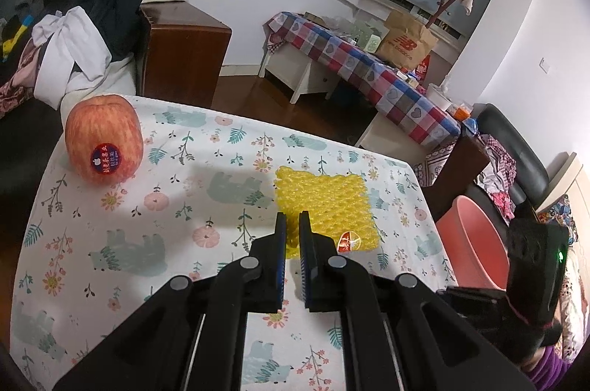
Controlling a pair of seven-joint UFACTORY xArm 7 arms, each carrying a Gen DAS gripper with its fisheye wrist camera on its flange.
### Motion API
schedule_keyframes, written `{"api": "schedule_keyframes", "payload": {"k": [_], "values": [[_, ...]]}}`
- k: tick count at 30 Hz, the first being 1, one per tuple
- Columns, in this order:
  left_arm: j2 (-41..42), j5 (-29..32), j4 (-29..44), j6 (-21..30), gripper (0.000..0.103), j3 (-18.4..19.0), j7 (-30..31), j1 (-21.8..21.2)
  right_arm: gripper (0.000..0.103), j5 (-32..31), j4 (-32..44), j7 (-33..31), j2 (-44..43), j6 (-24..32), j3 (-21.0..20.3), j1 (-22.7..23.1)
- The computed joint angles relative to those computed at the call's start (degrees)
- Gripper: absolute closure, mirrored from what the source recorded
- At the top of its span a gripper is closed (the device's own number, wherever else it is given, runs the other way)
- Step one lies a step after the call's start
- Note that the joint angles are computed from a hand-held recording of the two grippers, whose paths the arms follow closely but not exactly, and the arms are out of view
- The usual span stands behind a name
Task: Collect trash
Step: 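Lift and carry the yellow sponge and purple roll over the pink bucket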
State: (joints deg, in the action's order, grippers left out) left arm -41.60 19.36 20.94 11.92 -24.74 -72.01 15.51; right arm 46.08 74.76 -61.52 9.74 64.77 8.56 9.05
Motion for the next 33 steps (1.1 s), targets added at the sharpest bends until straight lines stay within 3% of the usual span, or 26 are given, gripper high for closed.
{"api": "schedule_keyframes", "payload": {"k": [7, 17, 28, 33], "values": [[0.5, 0.5, 2.0, 1.3, 0.097, -0.1, 0.3, -0.7, 0.084, 6.6, -5.1, -4.3, -6.1, -3.7, -1.6, -0.7], [2.2, 4.1, 7.4, 3.7, 0.097, -3.7, -1.5, 0.7, 0.084, 12.2, -7.3, -7.0, -10.4, -7.5, -4.5, -1.4], [10.3, 13.9, 18.5, 7.3, 0.097, -8.9, -5.9, 2.4, 0.084, 17.7, -8.8, -9.3, -12.8, -12.5, -7.1, -2.7], [14.1, 18.7, 22.4, 9.2, 0.097, -9.4, -8.7, 1.1, 0.084, 19.0, -9.3, -9.1, -13.2, -13.2, -8.0, -3.8]]}}
